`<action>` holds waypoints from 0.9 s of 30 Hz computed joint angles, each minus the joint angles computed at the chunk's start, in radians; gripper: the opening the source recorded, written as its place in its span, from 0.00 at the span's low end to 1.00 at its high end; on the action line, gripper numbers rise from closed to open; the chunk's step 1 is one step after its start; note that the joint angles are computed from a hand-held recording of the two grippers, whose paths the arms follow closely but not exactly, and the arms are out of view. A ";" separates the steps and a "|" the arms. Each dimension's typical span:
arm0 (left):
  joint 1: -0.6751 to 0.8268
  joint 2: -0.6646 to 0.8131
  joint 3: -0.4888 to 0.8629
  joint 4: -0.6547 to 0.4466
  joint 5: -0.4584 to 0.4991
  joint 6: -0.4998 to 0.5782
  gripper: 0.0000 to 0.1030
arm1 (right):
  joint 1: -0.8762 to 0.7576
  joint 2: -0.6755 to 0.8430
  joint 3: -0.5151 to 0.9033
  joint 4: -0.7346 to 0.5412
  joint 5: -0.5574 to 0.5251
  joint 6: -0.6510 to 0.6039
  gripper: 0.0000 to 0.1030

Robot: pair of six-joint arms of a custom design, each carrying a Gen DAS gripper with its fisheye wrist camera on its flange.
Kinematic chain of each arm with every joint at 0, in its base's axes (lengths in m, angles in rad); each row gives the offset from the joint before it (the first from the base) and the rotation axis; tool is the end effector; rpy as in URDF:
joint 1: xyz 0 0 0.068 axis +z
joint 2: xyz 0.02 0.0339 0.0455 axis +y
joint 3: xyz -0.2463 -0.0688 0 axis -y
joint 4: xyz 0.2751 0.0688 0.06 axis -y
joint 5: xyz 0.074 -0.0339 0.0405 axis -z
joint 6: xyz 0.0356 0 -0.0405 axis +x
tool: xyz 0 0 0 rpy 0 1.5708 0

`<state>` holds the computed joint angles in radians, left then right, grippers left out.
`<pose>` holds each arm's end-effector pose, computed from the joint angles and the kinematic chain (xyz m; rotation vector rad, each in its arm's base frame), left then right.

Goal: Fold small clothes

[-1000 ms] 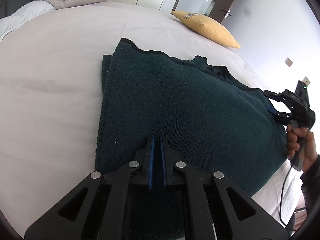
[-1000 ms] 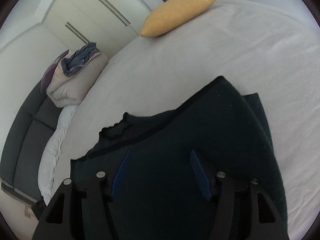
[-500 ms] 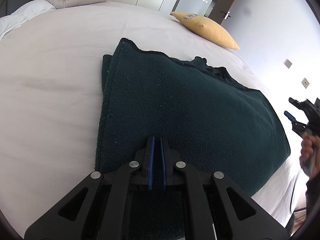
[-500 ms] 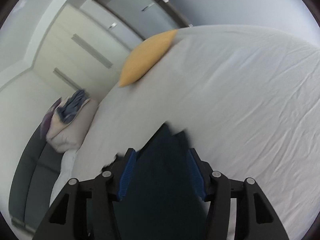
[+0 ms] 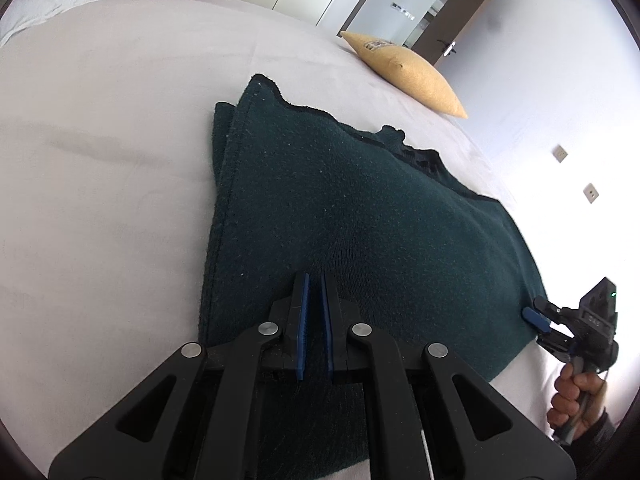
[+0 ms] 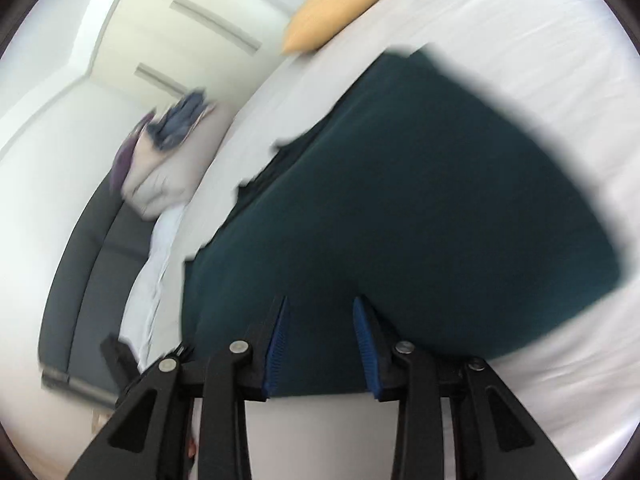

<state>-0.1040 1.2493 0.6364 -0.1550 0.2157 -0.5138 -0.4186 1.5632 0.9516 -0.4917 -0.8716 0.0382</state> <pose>0.2777 -0.0366 0.1625 -0.3775 2.3544 -0.5531 0.3048 -0.1058 0.1644 0.2795 2.3579 0.9729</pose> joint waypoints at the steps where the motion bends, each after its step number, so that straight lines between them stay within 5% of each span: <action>1: 0.013 -0.018 -0.017 0.008 0.018 -0.016 0.06 | -0.043 0.012 0.010 -0.001 -0.010 0.002 0.32; 5: 0.090 -0.140 -0.093 -0.034 0.106 -0.091 0.06 | -0.164 -0.051 -0.001 -0.007 0.033 0.011 0.37; 8: 0.144 -0.299 -0.147 -0.127 0.119 -0.122 0.06 | -0.200 -0.158 -0.047 -0.016 0.006 0.003 0.69; 11: 0.225 -0.360 -0.135 -0.235 0.168 -0.122 0.17 | -0.165 -0.230 -0.060 -0.093 -0.041 -0.070 0.70; 12: 0.260 -0.374 -0.135 -0.252 0.203 -0.121 0.34 | -0.155 -0.251 -0.070 -0.123 -0.064 -0.097 0.70; 13: 0.295 -0.381 -0.139 -0.240 0.246 -0.132 0.67 | -0.130 -0.268 -0.073 -0.137 -0.076 -0.097 0.70; 15: 0.331 -0.384 -0.142 -0.222 0.276 -0.160 0.93 | -0.041 -0.305 -0.086 -0.131 -0.079 -0.054 0.70; 27: 0.333 0.082 0.091 -0.216 0.539 -0.083 0.92 | 0.241 -0.369 -0.139 -0.052 -0.055 0.076 0.69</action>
